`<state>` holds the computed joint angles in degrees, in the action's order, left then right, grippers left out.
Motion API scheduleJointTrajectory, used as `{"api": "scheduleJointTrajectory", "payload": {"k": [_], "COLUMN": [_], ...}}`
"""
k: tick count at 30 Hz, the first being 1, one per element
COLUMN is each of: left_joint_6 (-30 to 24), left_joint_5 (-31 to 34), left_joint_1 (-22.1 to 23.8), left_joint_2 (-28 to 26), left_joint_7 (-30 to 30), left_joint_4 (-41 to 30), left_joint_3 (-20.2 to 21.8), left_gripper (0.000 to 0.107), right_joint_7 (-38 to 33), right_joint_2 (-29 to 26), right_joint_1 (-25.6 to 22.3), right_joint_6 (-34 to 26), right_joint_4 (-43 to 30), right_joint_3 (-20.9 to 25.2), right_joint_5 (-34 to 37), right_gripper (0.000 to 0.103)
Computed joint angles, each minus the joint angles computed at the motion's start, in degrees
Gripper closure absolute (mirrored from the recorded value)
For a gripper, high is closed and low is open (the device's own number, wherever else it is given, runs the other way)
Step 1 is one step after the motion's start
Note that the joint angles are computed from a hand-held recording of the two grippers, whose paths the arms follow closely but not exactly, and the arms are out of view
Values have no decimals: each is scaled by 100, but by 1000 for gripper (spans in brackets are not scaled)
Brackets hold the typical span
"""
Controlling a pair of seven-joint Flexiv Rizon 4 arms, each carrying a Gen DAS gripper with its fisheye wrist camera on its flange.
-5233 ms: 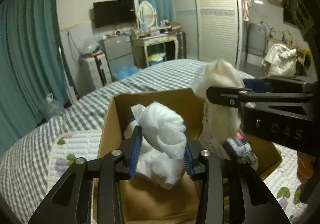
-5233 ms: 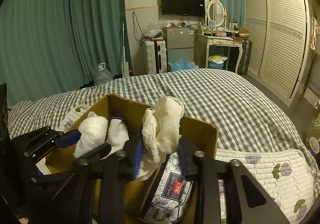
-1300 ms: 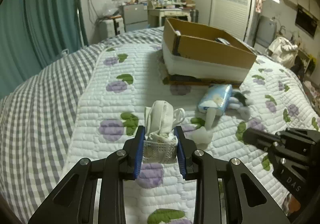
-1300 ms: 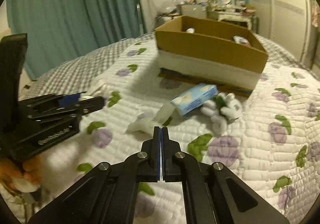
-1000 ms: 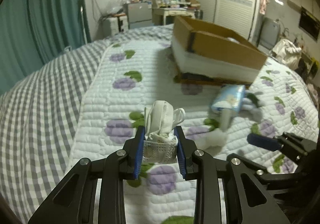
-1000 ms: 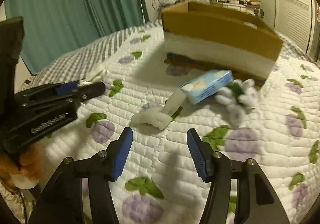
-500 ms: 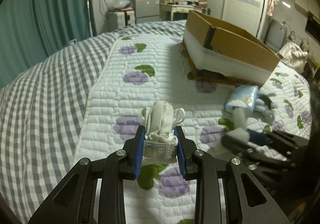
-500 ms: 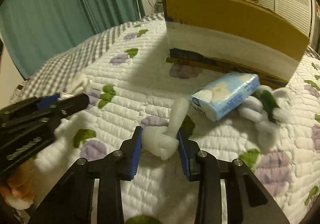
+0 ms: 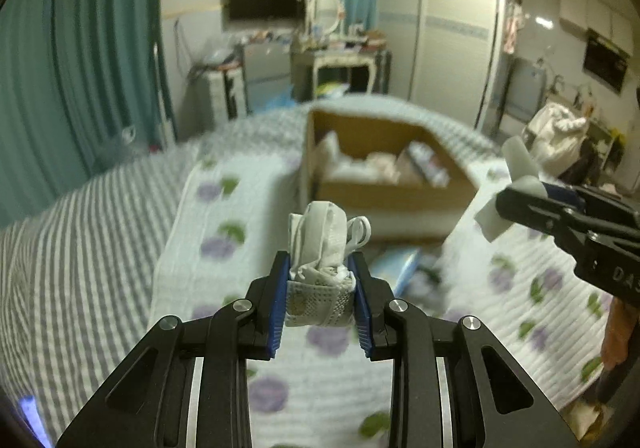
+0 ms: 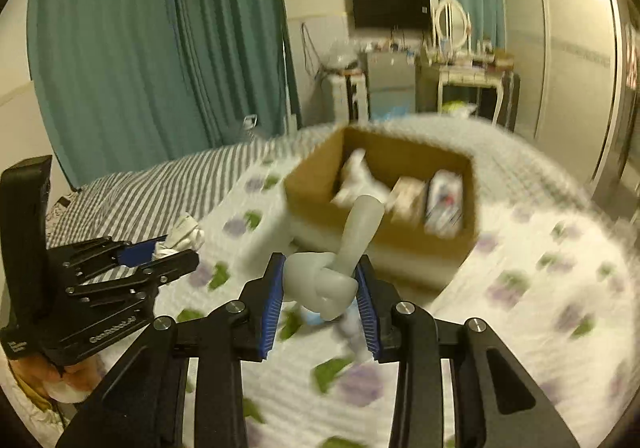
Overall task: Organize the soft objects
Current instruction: 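Carry the mesh sock and foam toy into the box and release both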
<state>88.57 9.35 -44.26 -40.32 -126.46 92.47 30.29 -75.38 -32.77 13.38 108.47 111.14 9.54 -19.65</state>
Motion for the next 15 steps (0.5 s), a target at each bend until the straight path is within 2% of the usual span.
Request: {"api": "scheduleJointTrajectory", "payload": {"k": [4,7,10,13,15], "left_joint_6": [-310,-618,-979,-1447,-1772], "left_joint_5": [-72,-45,-48,22,15], "left_joint_1": [221,476,869,1112,1335], "left_joint_2": [-239,-554,-948,-1388,-1750], "left_joint_7": [168,214,319,369,439], "left_joint_4": [-867,-1599,-2369,-3163,-3758], "left_joint_3": [-180,-352,-692,-857,-1042], "left_gripper": [78,78,78,78,78], "right_joint_7": [-82,-247,-525,-760,-979], "right_joint_2": [15,-241,-644,-1128,-1582], "right_joint_1": [-550,-952,-1068,-976,-1046], "right_joint_6": [-438,-843,-1167,-1497,-1896], "right_joint_4": [-566,-1217,-1905,-2630,-3279], "right_joint_3": [347,750,955,1005,1281], "right_joint_5": [-396,-583,-573,-486,-420], "right_gripper": [68,68,67,67,67]}}
